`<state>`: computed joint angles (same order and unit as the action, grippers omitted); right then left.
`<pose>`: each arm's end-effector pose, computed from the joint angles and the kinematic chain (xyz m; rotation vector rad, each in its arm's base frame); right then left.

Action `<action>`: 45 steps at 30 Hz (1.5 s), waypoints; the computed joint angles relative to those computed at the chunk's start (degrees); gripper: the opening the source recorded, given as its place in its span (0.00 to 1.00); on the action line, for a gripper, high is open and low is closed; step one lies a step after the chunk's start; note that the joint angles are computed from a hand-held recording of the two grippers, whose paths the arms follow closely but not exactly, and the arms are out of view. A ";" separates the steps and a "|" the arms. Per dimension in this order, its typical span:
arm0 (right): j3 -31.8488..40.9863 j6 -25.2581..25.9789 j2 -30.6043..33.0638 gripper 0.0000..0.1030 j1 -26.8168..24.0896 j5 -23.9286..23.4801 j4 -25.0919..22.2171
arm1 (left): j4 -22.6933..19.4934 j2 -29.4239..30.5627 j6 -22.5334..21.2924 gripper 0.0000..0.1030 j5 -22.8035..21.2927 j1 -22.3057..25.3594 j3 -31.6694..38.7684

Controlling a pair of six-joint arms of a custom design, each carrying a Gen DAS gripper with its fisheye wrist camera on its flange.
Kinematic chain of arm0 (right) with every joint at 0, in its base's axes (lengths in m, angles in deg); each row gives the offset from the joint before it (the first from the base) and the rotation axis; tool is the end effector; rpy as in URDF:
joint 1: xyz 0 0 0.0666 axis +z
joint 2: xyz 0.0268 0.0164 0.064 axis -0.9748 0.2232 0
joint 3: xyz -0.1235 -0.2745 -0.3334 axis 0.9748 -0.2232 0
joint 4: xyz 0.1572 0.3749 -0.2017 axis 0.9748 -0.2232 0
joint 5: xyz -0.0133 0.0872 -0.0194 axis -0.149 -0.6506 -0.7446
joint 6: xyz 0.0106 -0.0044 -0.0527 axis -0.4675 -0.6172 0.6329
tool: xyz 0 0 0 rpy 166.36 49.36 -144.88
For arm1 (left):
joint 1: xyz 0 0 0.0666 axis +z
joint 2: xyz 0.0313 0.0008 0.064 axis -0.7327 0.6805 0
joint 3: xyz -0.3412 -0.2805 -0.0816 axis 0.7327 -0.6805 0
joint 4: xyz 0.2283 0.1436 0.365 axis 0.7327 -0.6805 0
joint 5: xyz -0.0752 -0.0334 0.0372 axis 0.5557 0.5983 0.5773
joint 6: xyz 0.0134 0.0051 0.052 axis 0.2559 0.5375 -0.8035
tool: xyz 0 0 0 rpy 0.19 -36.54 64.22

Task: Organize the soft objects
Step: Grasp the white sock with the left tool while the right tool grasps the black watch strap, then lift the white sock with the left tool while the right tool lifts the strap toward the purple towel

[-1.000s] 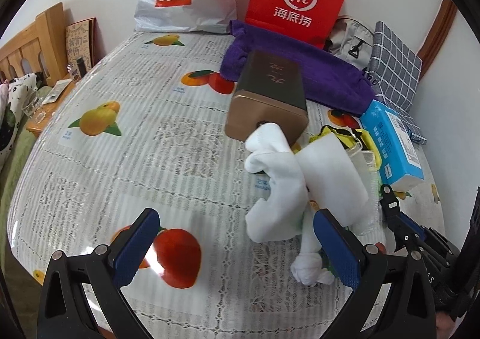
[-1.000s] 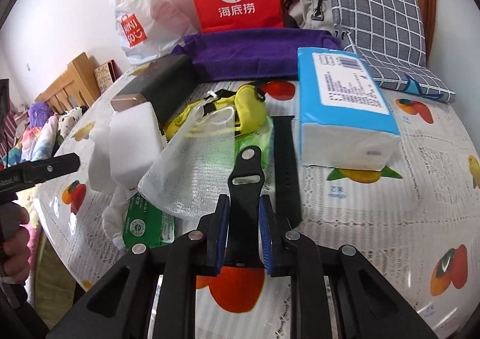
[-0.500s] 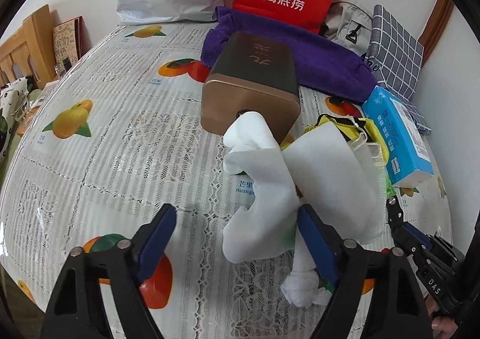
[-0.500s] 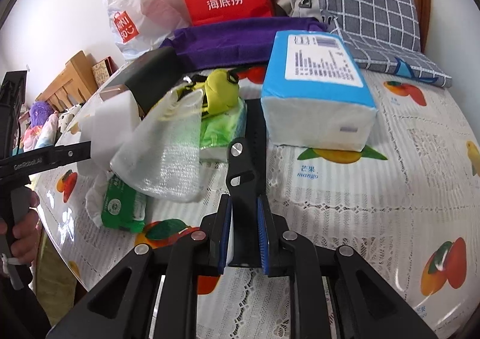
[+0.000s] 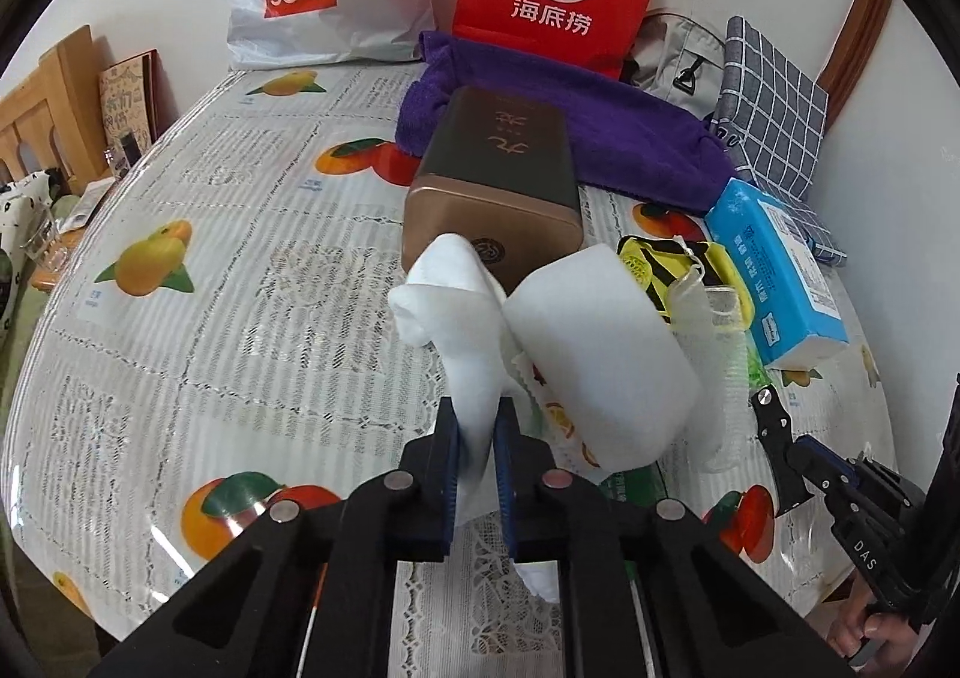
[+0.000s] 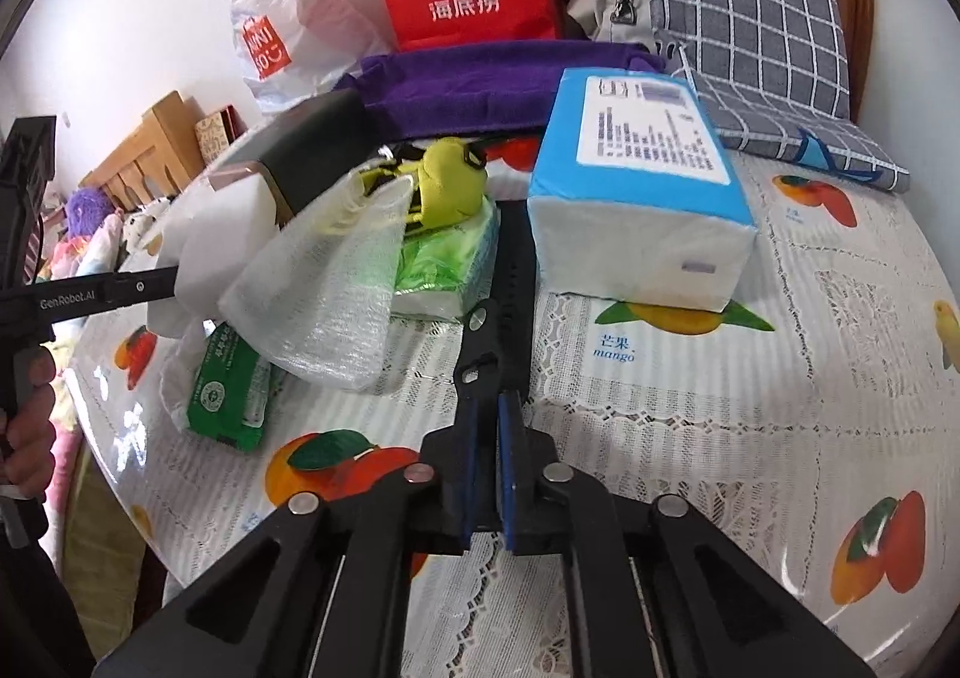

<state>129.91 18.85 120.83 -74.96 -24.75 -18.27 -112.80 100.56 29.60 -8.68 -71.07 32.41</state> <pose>0.3825 0.0177 0.3337 0.0896 2.4653 0.2141 0.4740 -0.2122 0.3792 0.1959 2.5634 -0.3027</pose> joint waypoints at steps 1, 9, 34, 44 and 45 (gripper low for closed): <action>-0.08 0.26 -0.40 0.06 0.06 0.30 0.04 | 0.11 -0.40 -0.05 0.10 -0.05 0.12 -0.22; -0.52 -0.49 -3.44 0.05 -0.64 0.79 -0.97 | 1.16 -4.35 0.88 0.09 -0.32 0.66 -1.43; -1.17 2.10 0.03 0.20 2.63 5.38 0.35 | 1.77 -7.73 0.72 0.07 -1.51 1.49 -1.64; 0.88 2.29 -4.01 0.20 -1.28 0.06 -3.41 | 1.63 -7.03 -0.89 0.07 -2.00 1.65 1.56; 1.19 2.40 -4.20 0.20 -1.48 -0.12 -3.64 | 1.55 -6.96 -0.96 0.07 -2.30 1.58 1.86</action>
<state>131.09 21.25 116.63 -76.44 -24.87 -21.91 -111.25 93.60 28.64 -10.98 -69.49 34.26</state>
